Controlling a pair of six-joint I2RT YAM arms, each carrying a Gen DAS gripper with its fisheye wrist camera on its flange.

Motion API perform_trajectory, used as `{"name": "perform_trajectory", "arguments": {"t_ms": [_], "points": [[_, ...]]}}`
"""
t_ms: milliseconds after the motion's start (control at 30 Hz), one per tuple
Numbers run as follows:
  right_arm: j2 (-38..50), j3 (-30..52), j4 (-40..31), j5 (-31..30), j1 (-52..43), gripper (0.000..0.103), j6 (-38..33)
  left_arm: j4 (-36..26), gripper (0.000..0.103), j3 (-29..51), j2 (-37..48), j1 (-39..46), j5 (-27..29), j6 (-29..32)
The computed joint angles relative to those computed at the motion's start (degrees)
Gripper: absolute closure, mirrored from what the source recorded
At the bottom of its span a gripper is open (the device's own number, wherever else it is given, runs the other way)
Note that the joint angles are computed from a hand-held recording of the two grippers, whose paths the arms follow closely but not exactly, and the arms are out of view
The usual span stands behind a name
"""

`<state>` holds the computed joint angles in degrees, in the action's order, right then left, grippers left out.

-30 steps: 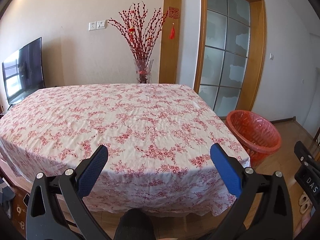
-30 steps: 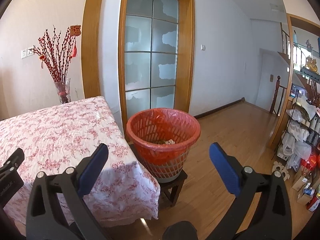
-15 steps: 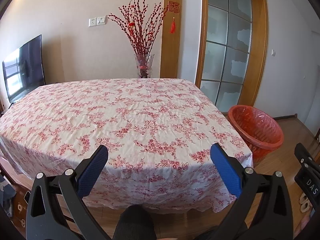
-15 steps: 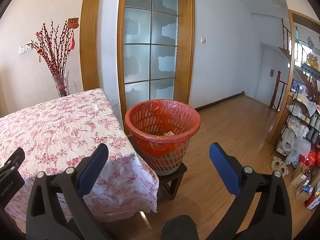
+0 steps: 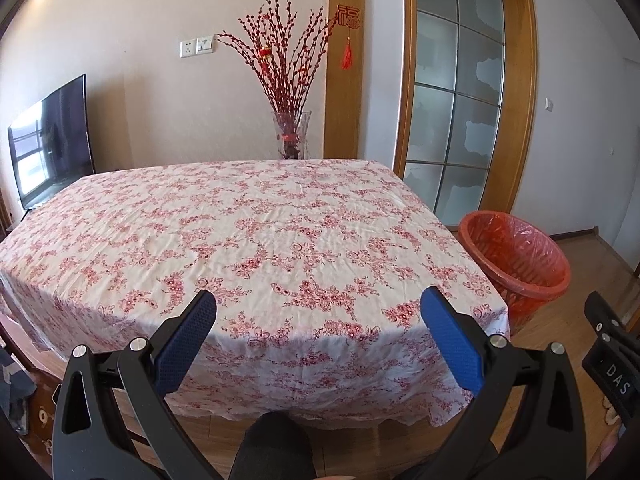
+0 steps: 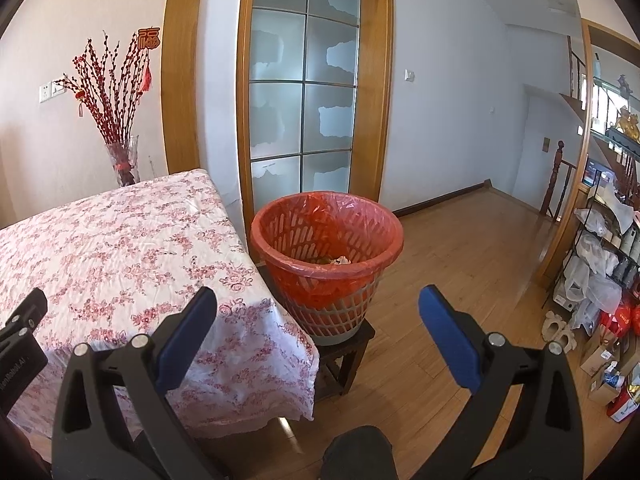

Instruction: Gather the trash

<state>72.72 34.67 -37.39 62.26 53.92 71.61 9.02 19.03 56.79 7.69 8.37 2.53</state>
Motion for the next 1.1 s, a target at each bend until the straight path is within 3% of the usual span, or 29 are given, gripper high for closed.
{"name": "perform_trajectory", "arguments": {"t_ms": [1100], "points": [[0.1, 0.0, 0.1, 0.0, 0.0, 0.004, 0.0, -0.4, 0.003, -0.4, -1.8, 0.8, 0.6, -0.2]]}}
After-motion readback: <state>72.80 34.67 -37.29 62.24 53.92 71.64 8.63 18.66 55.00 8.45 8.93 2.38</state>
